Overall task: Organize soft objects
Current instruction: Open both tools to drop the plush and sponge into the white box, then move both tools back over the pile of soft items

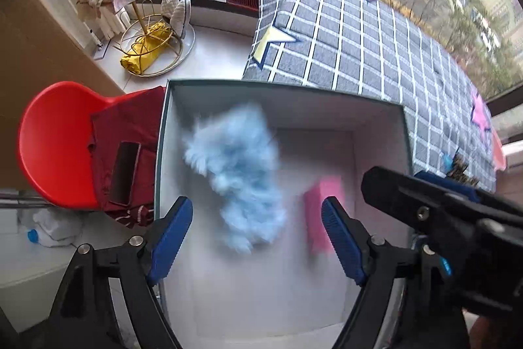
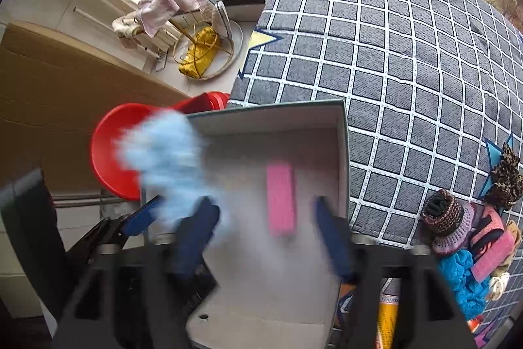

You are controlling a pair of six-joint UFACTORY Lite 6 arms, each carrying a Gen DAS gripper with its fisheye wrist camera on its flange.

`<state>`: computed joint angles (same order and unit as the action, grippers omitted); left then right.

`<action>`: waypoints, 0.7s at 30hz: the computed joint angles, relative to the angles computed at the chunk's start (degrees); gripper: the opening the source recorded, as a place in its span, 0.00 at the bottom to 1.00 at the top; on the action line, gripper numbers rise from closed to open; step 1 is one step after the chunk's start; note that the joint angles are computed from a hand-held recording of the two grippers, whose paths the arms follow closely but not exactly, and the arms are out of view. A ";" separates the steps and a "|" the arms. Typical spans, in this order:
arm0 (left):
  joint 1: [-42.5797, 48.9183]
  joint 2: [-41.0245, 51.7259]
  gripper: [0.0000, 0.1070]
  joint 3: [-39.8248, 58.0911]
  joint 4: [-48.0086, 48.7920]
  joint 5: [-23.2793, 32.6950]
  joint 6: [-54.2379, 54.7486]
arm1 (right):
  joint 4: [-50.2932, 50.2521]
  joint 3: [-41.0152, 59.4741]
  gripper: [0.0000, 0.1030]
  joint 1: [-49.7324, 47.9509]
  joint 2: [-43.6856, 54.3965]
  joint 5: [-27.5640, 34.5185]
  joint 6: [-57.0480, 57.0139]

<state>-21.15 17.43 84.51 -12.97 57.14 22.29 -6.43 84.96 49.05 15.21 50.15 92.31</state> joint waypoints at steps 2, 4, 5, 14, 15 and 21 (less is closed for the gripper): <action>-0.03 0.23 0.82 0.68 0.67 -0.33 -0.96 | -0.75 0.43 0.78 0.25 -0.05 1.52 1.09; 0.55 1.41 0.96 2.27 -0.08 0.63 -1.03 | -1.75 1.40 1.00 0.63 0.09 3.86 1.85; 0.85 1.62 0.96 2.64 -0.57 0.88 -0.99 | -2.53 1.59 1.00 0.90 -0.25 4.74 2.49; 3.86 4.17 0.96 9.64 -7.69 9.67 2.37 | -2.35 -1.83 1.00 1.32 -6.33 6.79 6.61; 3.98 4.19 0.96 10.54 -7.76 10.56 2.35 | -2.47 -2.23 1.00 1.41 -7.02 6.98 7.03; 2.09 2.23 0.96 13.18 -6.72 13.41 1.58 | -4.09 -5.42 1.00 3.90 -13.05 8.57 12.92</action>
<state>-19.05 19.67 97.69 -19.69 70.55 23.87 -10.52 79.54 52.95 2.16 58.72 105.22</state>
